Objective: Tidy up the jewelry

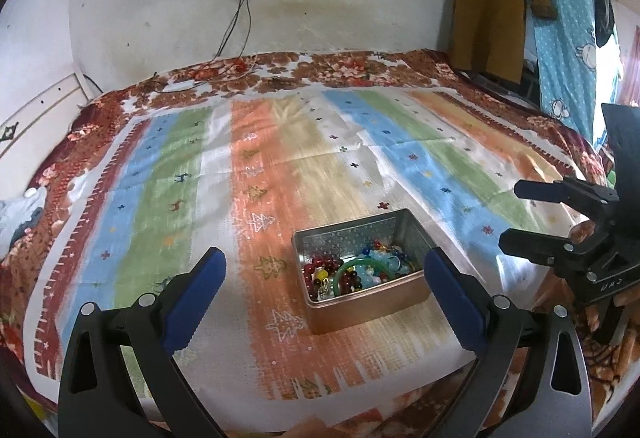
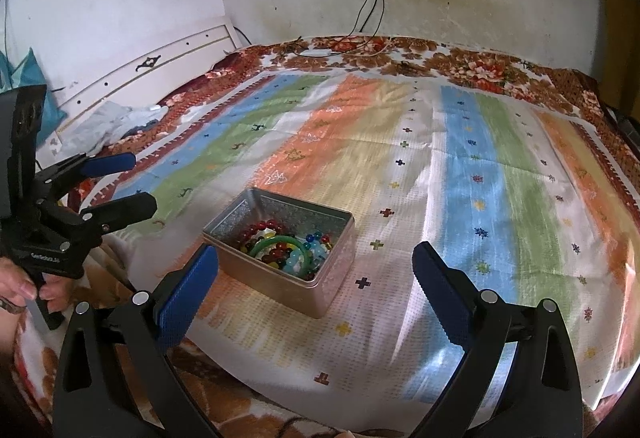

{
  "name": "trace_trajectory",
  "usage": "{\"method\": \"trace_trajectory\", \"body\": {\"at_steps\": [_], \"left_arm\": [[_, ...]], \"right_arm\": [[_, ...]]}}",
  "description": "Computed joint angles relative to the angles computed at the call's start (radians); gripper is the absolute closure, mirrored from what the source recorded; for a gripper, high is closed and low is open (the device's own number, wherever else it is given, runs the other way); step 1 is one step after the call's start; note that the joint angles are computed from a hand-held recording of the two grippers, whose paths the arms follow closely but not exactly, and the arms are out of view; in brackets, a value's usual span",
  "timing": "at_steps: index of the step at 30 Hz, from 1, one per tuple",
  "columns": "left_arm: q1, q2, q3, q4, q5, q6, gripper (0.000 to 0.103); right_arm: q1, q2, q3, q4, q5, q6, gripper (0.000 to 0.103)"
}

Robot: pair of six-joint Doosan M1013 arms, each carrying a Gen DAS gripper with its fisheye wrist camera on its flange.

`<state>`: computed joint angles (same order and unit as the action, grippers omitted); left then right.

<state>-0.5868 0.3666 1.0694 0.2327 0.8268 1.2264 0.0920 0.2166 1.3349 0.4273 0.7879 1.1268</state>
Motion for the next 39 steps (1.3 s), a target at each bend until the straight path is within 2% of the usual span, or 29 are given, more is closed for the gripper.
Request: {"method": "trace_trajectory", "body": {"at_steps": [9,39], "left_arm": [[0.004,0.002,-0.002,-0.015,0.0,0.009,0.006],[0.001,0.001,-0.003,-0.022,-0.002,0.002,0.006]], "right_arm": [[0.002,0.012,-0.015,-0.016,0.04,0.018,0.005],[0.004,0.015,-0.014,-0.029,0.046,0.025,0.005]]}}
